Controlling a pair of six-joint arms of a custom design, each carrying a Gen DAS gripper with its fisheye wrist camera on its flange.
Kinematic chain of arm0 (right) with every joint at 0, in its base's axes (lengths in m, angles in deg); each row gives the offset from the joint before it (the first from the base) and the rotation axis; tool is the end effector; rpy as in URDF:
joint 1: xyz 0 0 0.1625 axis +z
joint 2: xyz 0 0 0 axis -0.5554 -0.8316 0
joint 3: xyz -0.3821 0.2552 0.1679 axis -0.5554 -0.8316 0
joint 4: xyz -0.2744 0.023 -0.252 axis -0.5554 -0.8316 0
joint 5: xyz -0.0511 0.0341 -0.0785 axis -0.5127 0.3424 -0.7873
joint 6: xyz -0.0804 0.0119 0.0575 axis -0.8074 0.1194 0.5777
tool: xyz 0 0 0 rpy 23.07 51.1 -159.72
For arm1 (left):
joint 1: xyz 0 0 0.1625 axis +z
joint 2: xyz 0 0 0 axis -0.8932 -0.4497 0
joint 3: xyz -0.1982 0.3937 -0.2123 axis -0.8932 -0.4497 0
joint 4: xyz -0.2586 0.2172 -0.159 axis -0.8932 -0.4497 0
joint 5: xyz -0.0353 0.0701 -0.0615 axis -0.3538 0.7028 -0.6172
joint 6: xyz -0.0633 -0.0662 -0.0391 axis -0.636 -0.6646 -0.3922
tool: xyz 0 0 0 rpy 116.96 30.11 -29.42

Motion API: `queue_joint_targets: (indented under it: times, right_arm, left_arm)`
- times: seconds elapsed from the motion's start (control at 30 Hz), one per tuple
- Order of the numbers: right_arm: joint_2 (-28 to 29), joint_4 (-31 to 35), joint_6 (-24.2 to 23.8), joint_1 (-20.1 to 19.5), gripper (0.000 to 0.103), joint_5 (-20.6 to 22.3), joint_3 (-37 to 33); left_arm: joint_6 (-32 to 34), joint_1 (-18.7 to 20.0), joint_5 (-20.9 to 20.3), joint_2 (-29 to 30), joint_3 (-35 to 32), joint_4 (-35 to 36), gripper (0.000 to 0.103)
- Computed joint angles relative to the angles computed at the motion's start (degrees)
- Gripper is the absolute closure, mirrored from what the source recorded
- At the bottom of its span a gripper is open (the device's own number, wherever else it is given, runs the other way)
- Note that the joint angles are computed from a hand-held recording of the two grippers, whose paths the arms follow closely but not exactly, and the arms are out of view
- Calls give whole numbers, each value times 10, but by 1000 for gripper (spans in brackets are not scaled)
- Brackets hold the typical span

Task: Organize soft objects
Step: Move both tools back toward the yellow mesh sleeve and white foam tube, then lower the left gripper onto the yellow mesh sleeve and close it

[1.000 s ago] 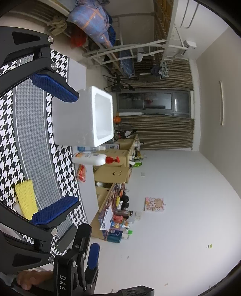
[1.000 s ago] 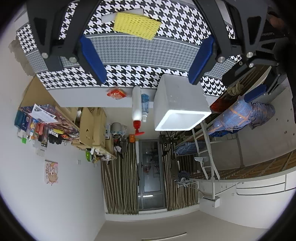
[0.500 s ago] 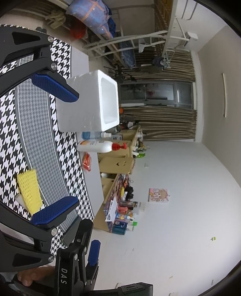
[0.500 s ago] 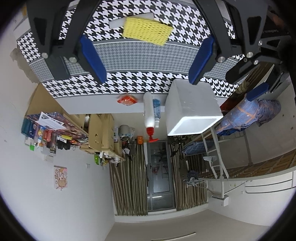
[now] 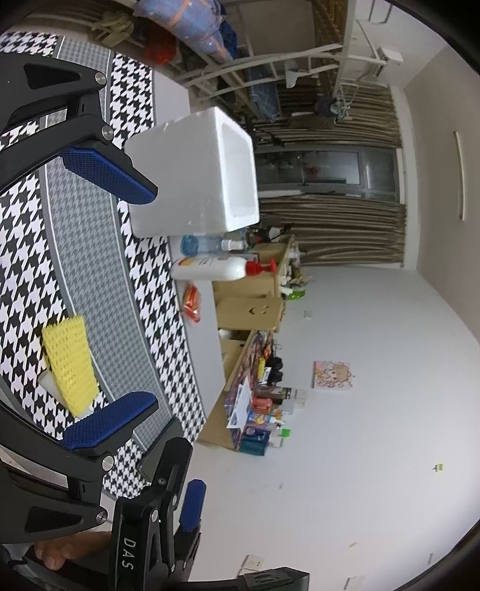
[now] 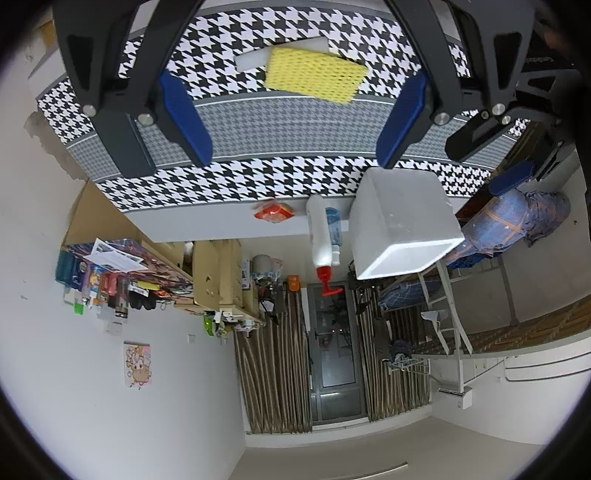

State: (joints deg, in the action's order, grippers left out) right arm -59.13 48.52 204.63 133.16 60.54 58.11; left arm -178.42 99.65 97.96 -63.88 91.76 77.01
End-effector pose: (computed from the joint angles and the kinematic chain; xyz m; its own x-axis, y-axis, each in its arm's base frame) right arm 0.1330 -0.3791 0.2845 -0.7094 0.3360 0.6195 -0.4843 0.4062 -0.7749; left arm -0.3502 -0.4698 0.0453 -0.5200 0.7223 -0.4560 0.8232 0.2813 -0.4931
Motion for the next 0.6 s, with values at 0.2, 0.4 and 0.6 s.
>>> queue_joint_targets:
  times: [0.2, 0.4, 0.6]
  right_arm:
    - [1, -11, -3, -11, 10, 4, 7]
    - [-2, -1, 14, -27, 10, -6, 10]
    - [-1, 5, 20, -34, 10, -6, 9]
  left_arm:
    - [5, 1, 7, 11, -6, 8, 1]
    - [3, 6, 14, 19, -16, 20, 1]
    - [5, 13, 27, 32, -29, 44, 1]
